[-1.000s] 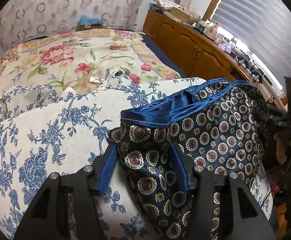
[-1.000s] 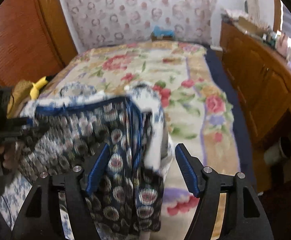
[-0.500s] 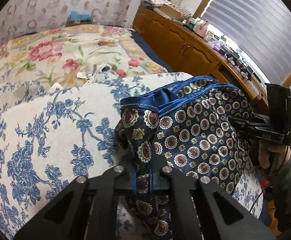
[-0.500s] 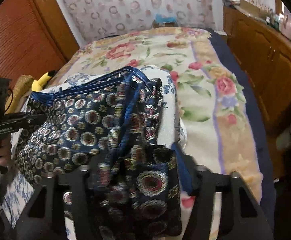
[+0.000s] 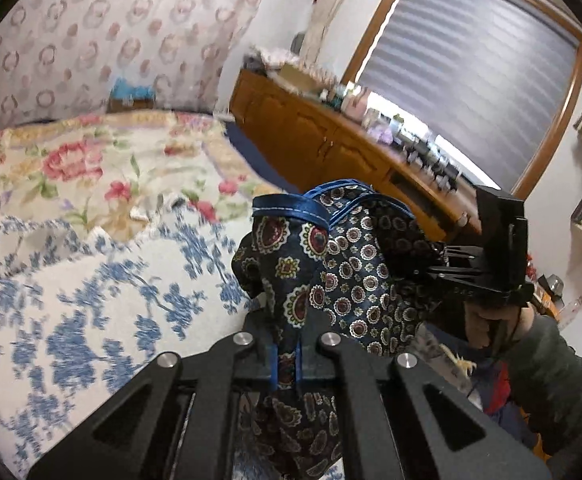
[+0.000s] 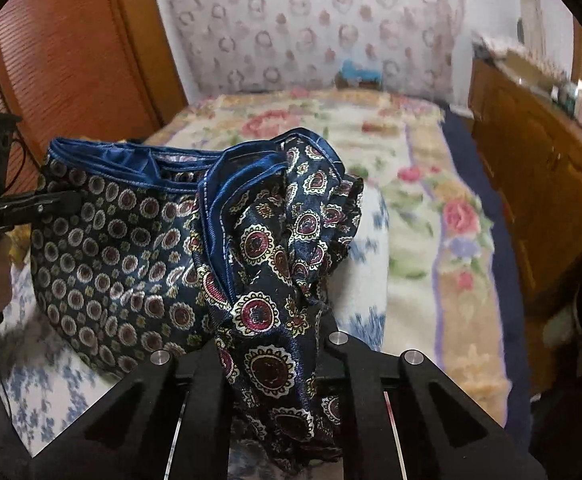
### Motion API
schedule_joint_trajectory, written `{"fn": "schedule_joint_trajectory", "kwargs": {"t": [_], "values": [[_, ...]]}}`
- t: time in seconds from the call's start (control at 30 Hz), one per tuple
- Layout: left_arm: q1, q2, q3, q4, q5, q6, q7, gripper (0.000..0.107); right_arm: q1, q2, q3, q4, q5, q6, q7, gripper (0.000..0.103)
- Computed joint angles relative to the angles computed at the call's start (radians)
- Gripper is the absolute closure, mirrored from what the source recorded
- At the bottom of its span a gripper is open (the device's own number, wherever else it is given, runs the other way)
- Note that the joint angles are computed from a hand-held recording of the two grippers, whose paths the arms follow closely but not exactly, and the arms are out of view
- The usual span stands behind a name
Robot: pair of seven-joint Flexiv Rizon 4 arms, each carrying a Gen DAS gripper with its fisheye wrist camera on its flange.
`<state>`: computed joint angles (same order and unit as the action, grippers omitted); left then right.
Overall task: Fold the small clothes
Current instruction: 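Carry the folded shirt with both tools toward the yellow plush toy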
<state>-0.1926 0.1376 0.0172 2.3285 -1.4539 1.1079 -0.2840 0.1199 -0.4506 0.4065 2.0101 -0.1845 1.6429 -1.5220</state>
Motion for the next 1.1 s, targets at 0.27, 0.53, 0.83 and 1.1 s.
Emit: {"fn": "schedule_joint_trajectory", "kwargs": {"t": [0.27, 0.53, 0.83, 1.1], "values": [[0.054, 0.167, 0.078, 0.084, 0.023, 0.034, 0.006, 0.106, 0.026, 0.013, 0.049, -0.043, -0.048, 0.022, -0.047, 0.096], [0.188, 0.299, 0.221, 0.148, 0.116, 0.036, 0.001, 0.106, 0.049, -0.104, 0.186, -0.218, -0.099, -0.054, -0.182, 0.096], [0.343, 0.243, 0.321, 0.140, 0.055, 0.014, 0.101, 0.106, 0.362, -0.277, 0.114, -0.580, -0.129, -0.224, -0.266, 0.096], [0.464, 0.152, 0.292, 0.163, -0.049, -0.007, 0.158, 0.106, 0.588, -0.538, 0.088, -1.053, -0.142, -0.515, -0.399, 0.096]]}}
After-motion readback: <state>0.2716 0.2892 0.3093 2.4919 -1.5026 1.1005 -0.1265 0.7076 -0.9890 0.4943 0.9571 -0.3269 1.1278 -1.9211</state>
